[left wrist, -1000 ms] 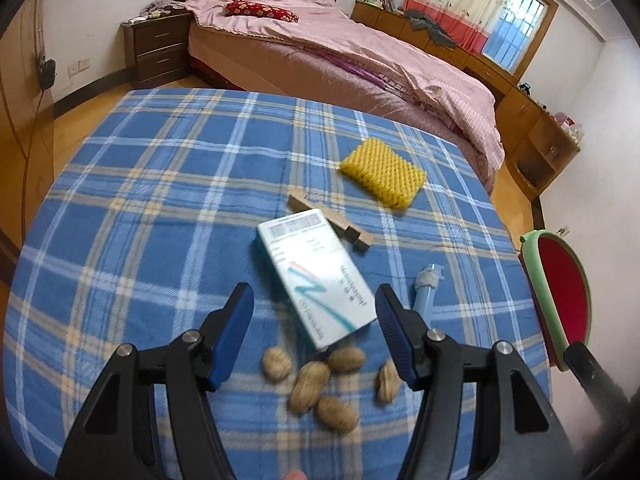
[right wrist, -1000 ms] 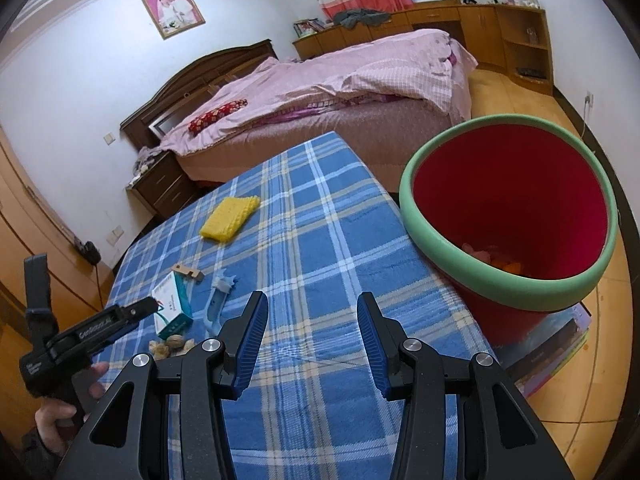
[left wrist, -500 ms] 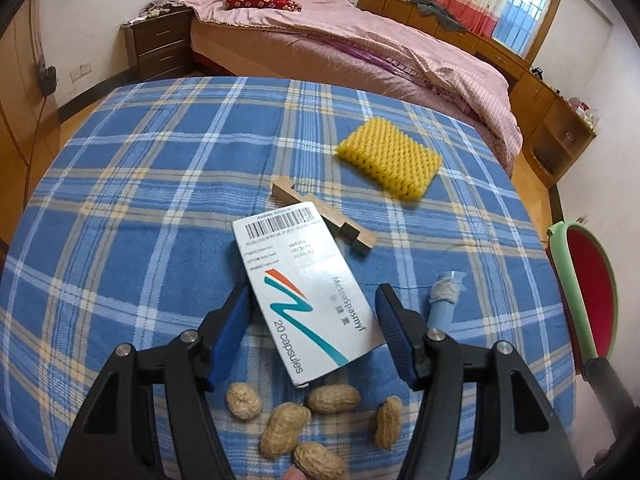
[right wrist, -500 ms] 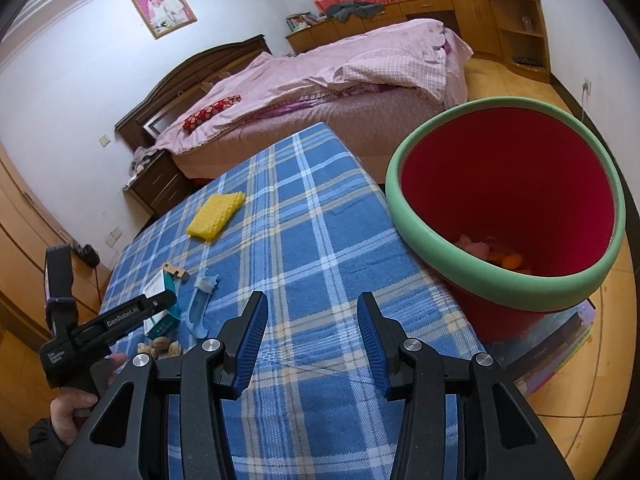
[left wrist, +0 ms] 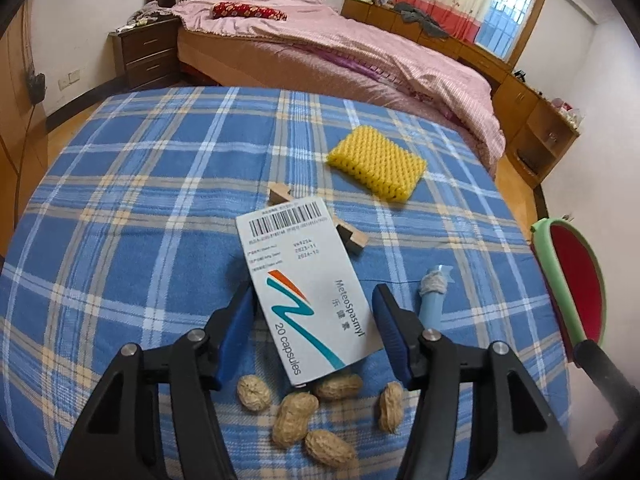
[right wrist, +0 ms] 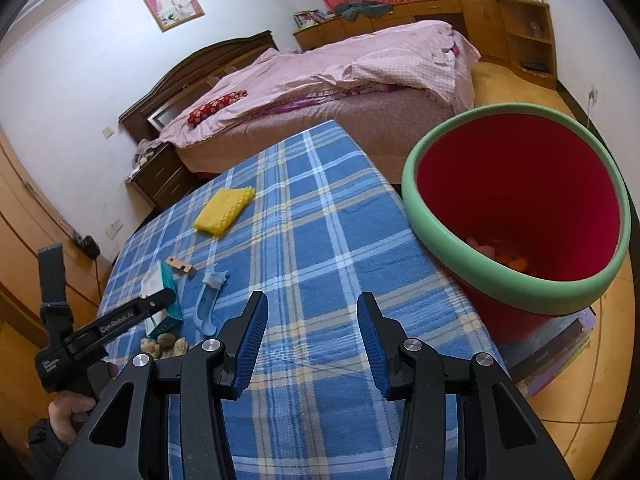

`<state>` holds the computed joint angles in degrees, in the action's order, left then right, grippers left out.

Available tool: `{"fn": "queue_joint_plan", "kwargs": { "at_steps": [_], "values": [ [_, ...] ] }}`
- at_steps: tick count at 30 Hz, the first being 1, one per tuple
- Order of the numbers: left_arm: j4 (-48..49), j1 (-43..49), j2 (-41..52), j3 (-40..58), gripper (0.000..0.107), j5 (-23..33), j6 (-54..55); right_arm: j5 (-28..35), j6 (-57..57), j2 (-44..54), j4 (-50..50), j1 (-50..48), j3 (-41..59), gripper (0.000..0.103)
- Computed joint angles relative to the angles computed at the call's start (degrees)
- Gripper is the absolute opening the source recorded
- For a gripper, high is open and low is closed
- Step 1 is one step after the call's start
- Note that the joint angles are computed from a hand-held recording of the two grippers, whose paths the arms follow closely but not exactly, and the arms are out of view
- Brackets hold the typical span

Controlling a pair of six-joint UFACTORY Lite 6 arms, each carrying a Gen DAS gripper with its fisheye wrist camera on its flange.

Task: Collect trash
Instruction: 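Grasp the blue plastic piece with the right tool while the left tool holds the box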

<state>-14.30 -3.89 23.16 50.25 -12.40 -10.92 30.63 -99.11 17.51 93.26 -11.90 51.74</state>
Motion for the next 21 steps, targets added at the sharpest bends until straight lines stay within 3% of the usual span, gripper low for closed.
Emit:
{"fn": "queue_joint_plan", "kwargs": {
  "at_steps": [13,21],
  "values": [
    [9.80,5.28,-15.98,-12.87,0.060,-1.10,-5.95,-3.78,-0.94,-0.53,2.73,9.06,0.51,0.048],
    [25.11,12.90,-19.40,-18.26,0.060,-2.83,-18.98,-7.47,-1.23,3.51,3.91,17.18,3.76,0.048]
  ]
}}
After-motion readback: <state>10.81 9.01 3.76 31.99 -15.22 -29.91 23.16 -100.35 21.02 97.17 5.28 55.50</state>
